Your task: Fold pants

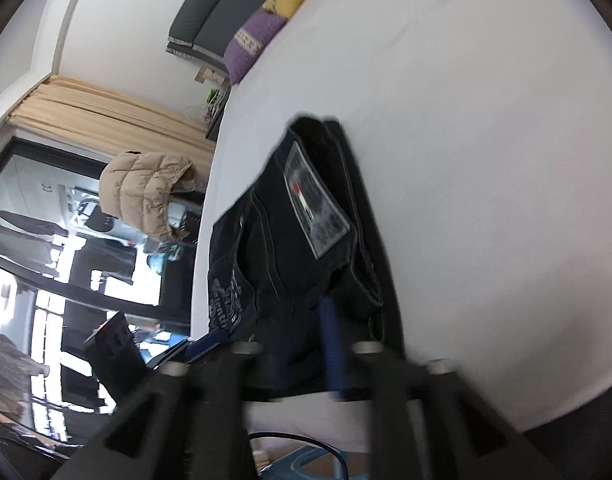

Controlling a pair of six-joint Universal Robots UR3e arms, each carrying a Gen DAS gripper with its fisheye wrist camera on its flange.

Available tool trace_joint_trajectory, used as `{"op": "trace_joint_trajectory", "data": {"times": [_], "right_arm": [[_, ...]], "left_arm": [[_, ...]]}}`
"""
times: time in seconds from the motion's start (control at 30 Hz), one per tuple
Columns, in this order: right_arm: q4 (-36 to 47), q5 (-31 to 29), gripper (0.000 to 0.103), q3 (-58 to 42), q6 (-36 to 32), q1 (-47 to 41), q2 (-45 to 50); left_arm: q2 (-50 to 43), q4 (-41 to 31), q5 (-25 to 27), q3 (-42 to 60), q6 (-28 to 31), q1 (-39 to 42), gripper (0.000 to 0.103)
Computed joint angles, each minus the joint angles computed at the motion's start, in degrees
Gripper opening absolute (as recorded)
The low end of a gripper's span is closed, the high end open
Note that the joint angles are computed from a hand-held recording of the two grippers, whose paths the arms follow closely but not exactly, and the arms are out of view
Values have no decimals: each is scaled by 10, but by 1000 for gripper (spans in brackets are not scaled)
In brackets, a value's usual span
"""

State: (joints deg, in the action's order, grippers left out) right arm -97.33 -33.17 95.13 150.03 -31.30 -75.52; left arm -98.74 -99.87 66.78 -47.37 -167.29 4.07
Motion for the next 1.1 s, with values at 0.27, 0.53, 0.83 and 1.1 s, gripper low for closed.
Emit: {"op": "trace_joint_trajectory", "data": {"times": [0.27, 0.53, 0.83, 1.1], "right_arm": [[58, -23, 71, -187, -6, 20, 91], [190, -86, 71, -480, 3, 100, 302], [178, -122, 30, -545, 45, 146, 342], [182, -116, 20, -613, 70, 173, 320]], "left_arm": [[13, -15, -59, 32, -64, 122, 98], [-89, -80, -136, 61, -96, 123, 93], [-179, -135, -160, 152, -97, 109, 35], [-235, -212, -186, 296, -68, 121, 22]]}}
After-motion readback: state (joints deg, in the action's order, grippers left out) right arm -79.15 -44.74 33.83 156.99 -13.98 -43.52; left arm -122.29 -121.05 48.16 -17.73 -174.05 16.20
